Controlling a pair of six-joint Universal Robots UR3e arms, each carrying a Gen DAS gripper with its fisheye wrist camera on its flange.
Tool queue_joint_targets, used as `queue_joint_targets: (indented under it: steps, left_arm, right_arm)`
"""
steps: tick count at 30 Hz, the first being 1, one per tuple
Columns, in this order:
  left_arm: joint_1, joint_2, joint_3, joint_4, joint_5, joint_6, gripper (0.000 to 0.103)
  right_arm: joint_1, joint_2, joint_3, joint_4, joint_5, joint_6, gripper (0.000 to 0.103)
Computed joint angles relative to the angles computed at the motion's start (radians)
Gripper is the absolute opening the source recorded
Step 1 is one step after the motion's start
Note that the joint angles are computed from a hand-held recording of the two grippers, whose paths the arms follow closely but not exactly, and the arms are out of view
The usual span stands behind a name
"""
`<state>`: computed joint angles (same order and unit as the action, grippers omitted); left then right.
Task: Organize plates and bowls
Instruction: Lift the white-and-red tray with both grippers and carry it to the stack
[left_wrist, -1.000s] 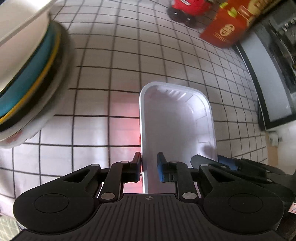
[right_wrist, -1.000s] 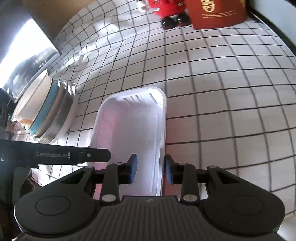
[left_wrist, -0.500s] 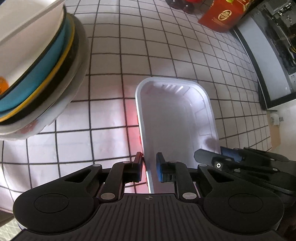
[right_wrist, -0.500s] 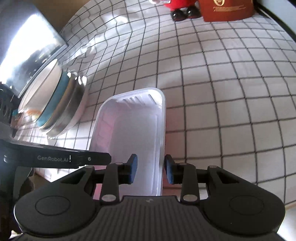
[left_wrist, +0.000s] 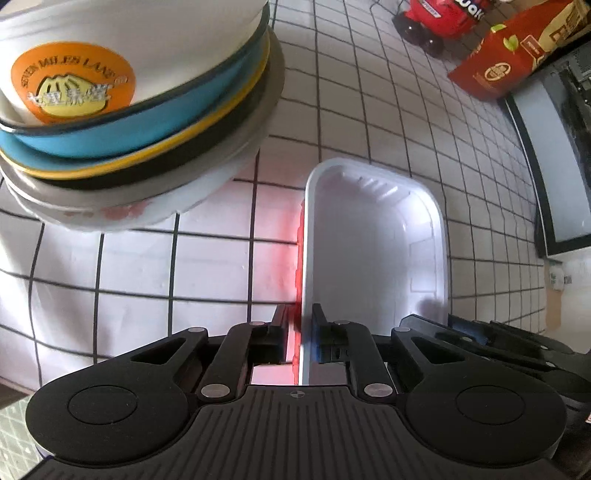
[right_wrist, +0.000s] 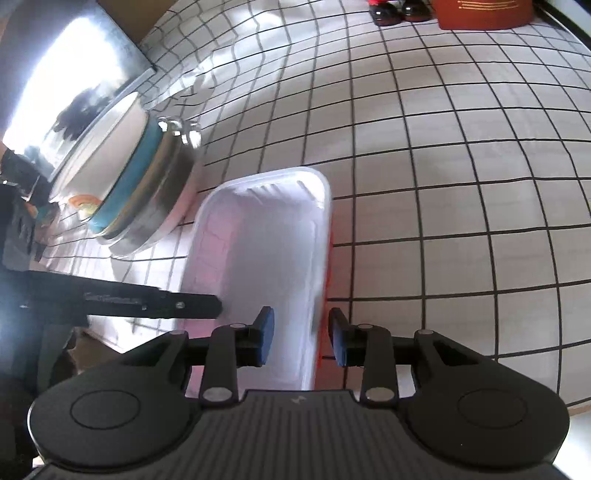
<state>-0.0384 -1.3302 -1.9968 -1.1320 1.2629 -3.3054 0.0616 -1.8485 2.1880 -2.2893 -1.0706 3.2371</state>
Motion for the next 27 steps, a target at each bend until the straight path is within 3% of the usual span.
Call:
queue_joint_targets:
  steps: [6,13,20,27]
  left_arm:
    - [-0.020,-0.014,-0.001,0.037,0.000,-0.018,0.015]
    - [-0.017,0.033,-0.013,-0.021,0.016,0.013,0.016]
    - [-0.020,0.012,0.007,-0.031,0.016,-0.009,0.016]
    - [-0.027,0.018,0.020,-0.046,0.006,-0.019,0.019]
  right_arm:
    - [0.012,0.027,-0.006,-0.027,-0.006,0.033,0.033]
    - [0.015,-0.018,-0.007,0.050,0.024,-0.015,0.033]
    - [-0.001,0.002,0.012,-0.004,0.031,0.037,0.032]
    - [0.014,-0.003,-0.029,0.035,0.013,0.041,0.033]
